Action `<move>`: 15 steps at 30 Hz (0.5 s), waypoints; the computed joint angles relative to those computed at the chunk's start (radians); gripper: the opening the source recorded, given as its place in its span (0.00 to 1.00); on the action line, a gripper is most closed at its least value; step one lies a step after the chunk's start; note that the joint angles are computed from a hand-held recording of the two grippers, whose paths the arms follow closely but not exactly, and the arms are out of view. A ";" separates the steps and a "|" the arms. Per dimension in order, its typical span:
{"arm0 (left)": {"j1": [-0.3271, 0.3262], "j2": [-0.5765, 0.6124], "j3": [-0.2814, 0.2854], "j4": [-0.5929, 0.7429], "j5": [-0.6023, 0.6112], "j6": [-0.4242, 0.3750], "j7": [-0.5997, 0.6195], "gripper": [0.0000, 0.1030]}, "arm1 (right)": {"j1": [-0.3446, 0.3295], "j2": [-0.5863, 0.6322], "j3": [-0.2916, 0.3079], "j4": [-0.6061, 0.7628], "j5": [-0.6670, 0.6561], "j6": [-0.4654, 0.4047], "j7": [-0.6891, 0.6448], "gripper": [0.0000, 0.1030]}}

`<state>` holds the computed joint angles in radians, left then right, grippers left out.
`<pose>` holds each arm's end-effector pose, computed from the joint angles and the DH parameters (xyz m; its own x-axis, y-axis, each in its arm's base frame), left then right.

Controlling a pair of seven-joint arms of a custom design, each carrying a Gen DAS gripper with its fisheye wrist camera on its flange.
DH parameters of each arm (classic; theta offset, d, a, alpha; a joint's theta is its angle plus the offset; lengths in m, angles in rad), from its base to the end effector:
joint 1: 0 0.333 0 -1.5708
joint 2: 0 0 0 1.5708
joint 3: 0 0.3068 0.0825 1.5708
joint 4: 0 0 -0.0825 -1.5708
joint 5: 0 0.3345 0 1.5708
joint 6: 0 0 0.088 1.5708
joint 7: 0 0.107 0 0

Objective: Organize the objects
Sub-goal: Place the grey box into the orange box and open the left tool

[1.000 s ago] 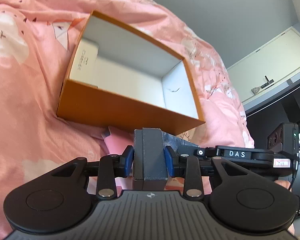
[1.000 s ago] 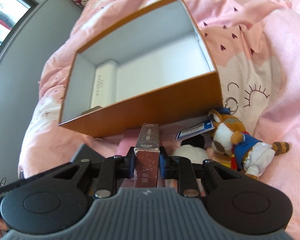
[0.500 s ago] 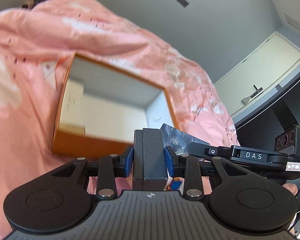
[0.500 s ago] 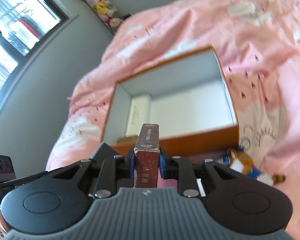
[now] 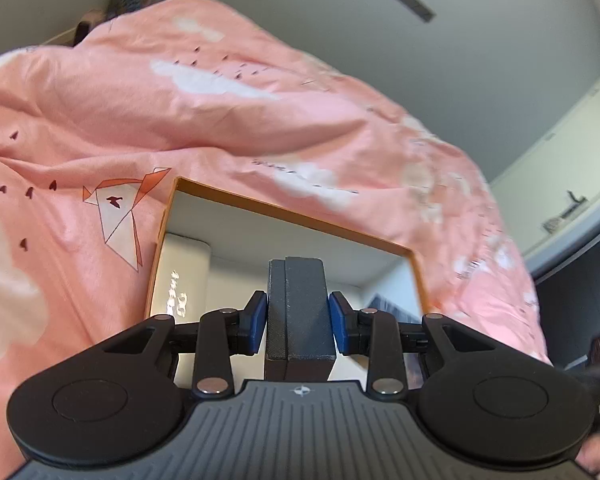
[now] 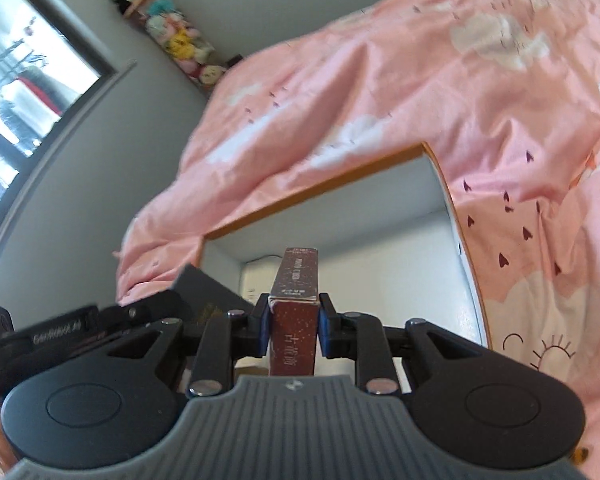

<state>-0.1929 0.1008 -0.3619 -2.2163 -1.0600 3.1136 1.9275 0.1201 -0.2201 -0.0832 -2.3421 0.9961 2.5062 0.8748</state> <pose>0.4852 -0.2087 0.4203 -0.0264 -0.8591 0.5112 -0.8035 -0.2860 -0.5221 0.4617 0.0092 0.4760 0.1659 -0.8351 -0.5245 -0.8524 0.1460 -0.5021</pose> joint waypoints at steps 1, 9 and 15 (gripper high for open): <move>-0.013 0.034 0.022 0.019 0.069 0.000 -0.067 0.37 | 0.000 0.036 0.002 0.019 -0.004 0.004 0.011 0.24; -0.046 0.247 0.090 0.179 0.403 -0.044 -0.349 0.37 | -0.030 0.255 0.037 0.153 0.032 0.027 0.049 0.24; -0.013 0.327 0.069 0.246 0.496 -0.063 -0.442 0.37 | -0.052 0.340 0.068 0.218 0.014 0.057 0.072 0.24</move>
